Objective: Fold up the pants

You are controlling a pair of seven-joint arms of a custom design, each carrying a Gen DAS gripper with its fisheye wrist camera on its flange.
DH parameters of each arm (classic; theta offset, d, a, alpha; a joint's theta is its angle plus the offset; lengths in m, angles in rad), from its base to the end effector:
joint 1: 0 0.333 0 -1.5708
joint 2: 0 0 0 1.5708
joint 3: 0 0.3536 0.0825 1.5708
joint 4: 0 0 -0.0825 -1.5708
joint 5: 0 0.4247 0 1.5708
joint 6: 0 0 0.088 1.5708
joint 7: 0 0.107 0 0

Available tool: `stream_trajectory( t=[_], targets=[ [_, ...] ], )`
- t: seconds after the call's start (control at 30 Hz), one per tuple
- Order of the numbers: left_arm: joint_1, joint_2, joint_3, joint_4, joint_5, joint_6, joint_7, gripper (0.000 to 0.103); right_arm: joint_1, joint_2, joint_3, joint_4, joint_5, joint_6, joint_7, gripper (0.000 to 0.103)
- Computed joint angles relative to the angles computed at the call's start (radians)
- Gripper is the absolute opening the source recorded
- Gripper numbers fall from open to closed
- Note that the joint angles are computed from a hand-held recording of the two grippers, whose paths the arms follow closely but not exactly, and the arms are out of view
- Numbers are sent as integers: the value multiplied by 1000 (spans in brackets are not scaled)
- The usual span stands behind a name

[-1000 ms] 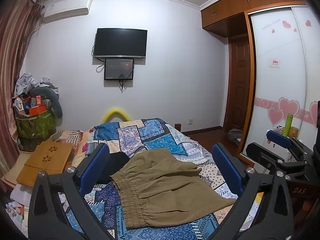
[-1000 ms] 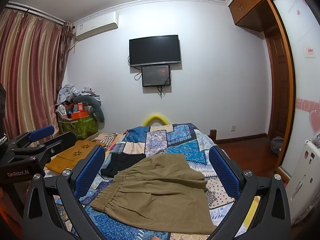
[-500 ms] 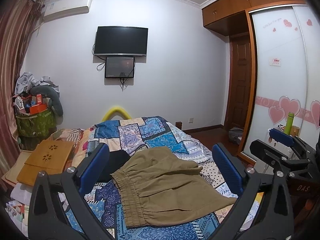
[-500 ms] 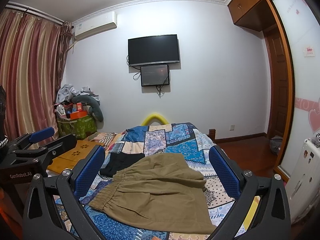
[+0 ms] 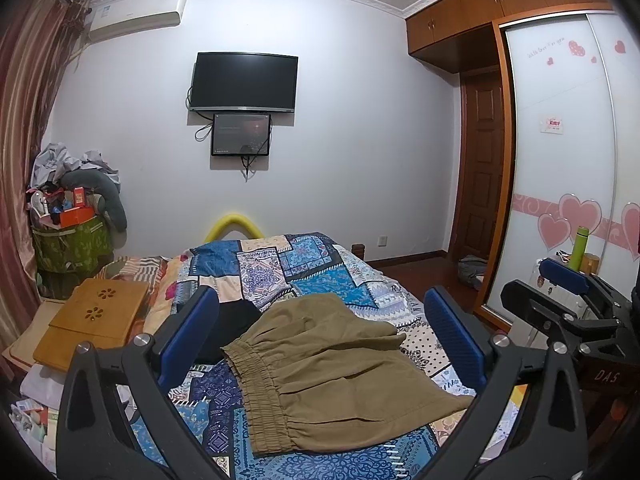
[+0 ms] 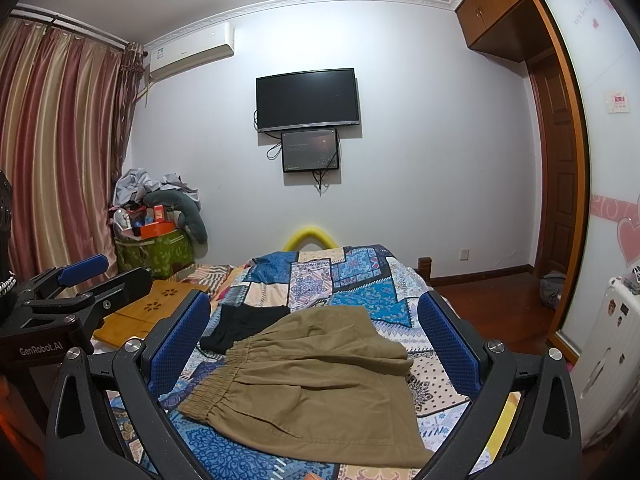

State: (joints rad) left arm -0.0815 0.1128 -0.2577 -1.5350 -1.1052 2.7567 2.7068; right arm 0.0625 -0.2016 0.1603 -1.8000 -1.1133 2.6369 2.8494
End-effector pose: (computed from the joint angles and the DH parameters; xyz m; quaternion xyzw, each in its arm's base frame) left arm 0.6608 -0.1806 0.7343 -0.3499 0.7005 -0.5702 0.2485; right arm 0.5526 0.1610 0.7717 -0.4577 0.6352 -0.4775 0.3989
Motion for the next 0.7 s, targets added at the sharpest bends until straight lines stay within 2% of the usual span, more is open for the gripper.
stream_trajectory(
  t=[0.7],
  targets=[
    [-2,4,-2,0,4,7,-12,103,0,1,-4,-5,9,5,-6,103]
  ],
)
